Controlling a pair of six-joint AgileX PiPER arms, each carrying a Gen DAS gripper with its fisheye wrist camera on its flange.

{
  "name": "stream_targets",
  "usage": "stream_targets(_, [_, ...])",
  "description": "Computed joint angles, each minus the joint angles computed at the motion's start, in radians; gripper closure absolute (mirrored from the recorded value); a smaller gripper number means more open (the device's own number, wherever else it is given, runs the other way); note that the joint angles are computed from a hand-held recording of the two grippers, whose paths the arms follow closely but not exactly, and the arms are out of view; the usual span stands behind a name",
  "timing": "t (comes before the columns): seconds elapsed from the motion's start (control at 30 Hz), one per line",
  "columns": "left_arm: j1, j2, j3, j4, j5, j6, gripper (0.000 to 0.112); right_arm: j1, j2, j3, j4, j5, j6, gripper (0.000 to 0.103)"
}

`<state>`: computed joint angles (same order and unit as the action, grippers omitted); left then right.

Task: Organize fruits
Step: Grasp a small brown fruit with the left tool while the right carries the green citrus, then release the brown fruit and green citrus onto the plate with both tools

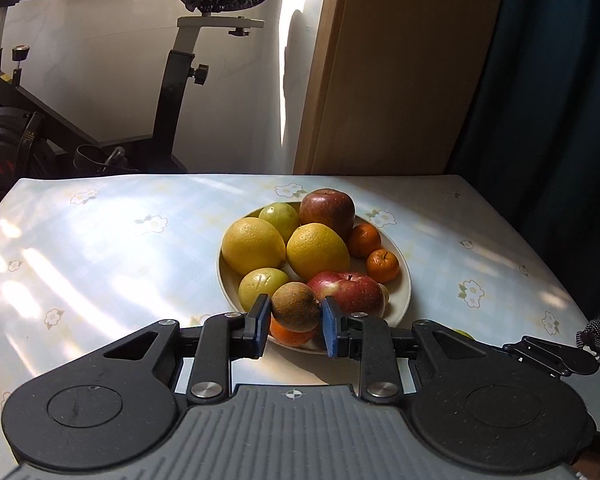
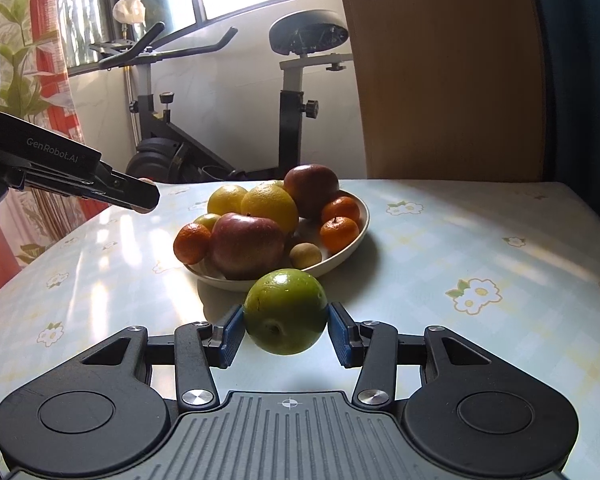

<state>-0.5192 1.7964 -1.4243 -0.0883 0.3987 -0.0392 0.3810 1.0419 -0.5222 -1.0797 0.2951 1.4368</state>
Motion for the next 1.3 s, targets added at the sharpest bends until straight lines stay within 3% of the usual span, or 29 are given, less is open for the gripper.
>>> stream_targets(0.27, [0.03,0.031,-0.139,-0.028,0.036,0.034,0.083,-0.138,0.041,-0.147,0.347,-0.058,-0.471,0.061])
stream_targets(0.43, [0.036,0.096,-0.277,-0.017,0.082,0.038,0.083,-0.202,0.114,-0.216,0.322,-0.086,-0.505,0.061])
stream_targets(0.9, [0.067,0.352,-0.564,-0.142,0.282,0.154,0.083,-0.345,0.393,-0.378,1.132,-0.144,-1.391,0.061])
stream_targets(1.17, [0.09,0.438,-0.663,-0.184,0.363,0.168,0.083,-0.344,0.455,-0.412,1.295,-0.15,-1.579,0.061])
stream_targets(1.3, [0.087,0.457,-0.686,-0.18,0.371,0.173,0.083,-0.337,0.47,-0.428,1.236,-0.14,-1.529,0.061])
